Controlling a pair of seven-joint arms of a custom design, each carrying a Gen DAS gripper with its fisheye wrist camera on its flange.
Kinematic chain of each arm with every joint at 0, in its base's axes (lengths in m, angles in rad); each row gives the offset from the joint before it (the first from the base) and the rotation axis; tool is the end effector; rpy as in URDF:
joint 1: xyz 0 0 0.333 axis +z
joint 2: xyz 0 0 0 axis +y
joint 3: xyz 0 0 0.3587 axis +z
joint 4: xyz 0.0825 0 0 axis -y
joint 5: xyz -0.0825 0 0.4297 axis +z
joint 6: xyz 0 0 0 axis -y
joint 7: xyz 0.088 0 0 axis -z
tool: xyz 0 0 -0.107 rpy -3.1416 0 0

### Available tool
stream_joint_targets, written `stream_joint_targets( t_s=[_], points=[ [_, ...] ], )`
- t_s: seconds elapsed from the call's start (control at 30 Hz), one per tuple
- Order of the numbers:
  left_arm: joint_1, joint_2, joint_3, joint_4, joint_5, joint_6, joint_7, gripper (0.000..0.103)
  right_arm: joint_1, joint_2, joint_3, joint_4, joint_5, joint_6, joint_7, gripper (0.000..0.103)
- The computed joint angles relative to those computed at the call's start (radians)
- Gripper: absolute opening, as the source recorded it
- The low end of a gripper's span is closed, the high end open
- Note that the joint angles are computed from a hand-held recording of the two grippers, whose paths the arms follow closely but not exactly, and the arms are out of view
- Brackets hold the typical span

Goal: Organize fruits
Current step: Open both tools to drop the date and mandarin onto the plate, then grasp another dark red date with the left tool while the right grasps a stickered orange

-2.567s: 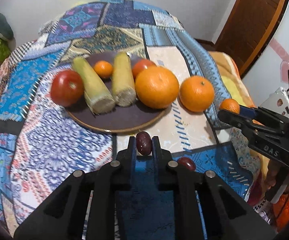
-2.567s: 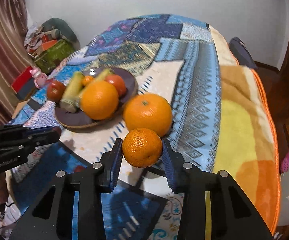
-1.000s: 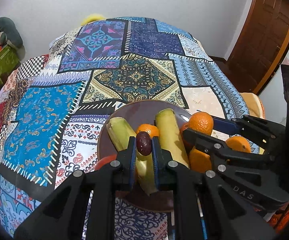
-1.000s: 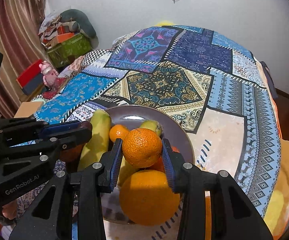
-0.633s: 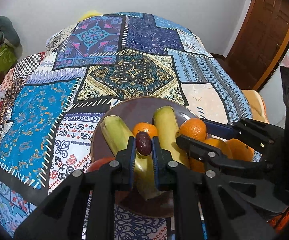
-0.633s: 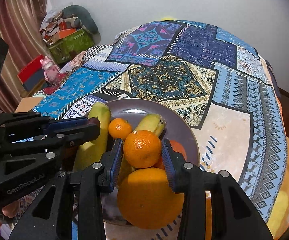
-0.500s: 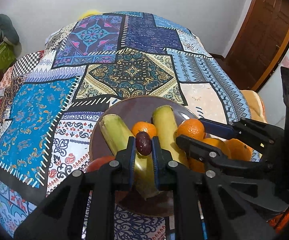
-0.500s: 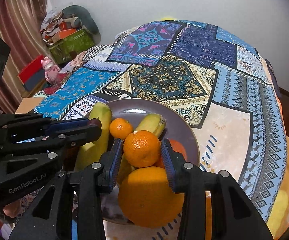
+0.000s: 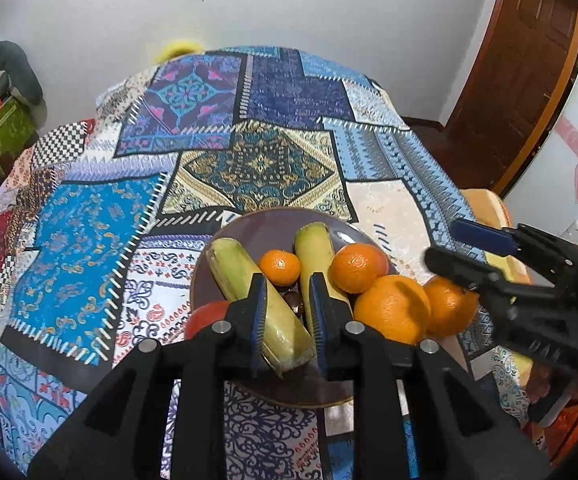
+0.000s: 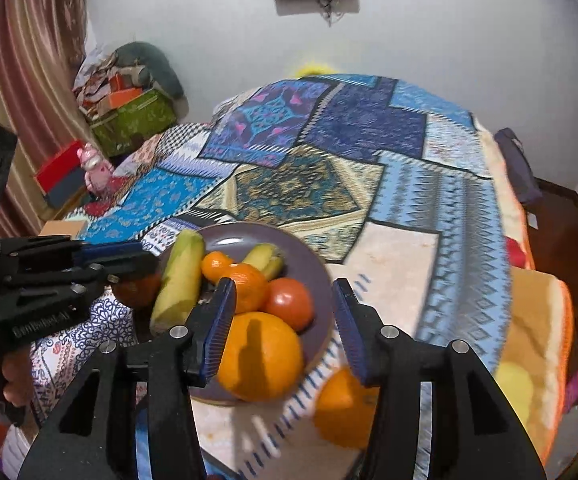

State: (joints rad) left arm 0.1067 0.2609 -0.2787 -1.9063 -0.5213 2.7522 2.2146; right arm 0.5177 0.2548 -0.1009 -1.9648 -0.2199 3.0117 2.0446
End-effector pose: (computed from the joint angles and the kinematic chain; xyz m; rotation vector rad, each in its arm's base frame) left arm 0.6977 -0.0860 0.4451 -1.5540 2.2416 -0.9005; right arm 0.6307 0.3025 0.4519 -1.8294 1.5529 -0.4950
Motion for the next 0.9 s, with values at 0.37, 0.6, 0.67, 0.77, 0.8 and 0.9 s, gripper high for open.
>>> stream_joint_targets(
  t_s=[0.37,0.6,0.67,0.77,0.8,0.9],
  points=[
    [-0.016,-0.066,0.025,-0.079,-0.011,0.067,0.01,0.043,-0.054,-0.091,-0.014,-0.123,-0.134,-0.041,0.17,0.05],
    [-0.022,-0.071,0.029,-0.108,0.013,0.078,-0.004,0.055,-0.128,-0.097,0.087,-0.172,0.014,-0.033,0.044,0.067],
    [-0.024,-0.068,0.029,-0.109,0.021,0.076,-0.013,0.057,-0.128,-0.087,0.1,-0.174,0.041,-0.033,0.01,0.071],
    [-0.021,-0.065,0.026,-0.11,0.014,0.065,-0.021,0.06,-0.137,-0.064,0.126,-0.16,0.112,-0.056,-0.064,0.071],
    [-0.02,-0.065,0.025,-0.109,0.009,0.06,-0.022,0.06,-0.129,-0.059,0.117,-0.158,0.113,-0.061,-0.065,0.072],
    [-0.017,-0.066,0.021,-0.113,-0.006,0.056,-0.012,0.06,-0.105,-0.034,0.089,-0.14,0.097,-0.078,-0.037,0.072]
  ],
)
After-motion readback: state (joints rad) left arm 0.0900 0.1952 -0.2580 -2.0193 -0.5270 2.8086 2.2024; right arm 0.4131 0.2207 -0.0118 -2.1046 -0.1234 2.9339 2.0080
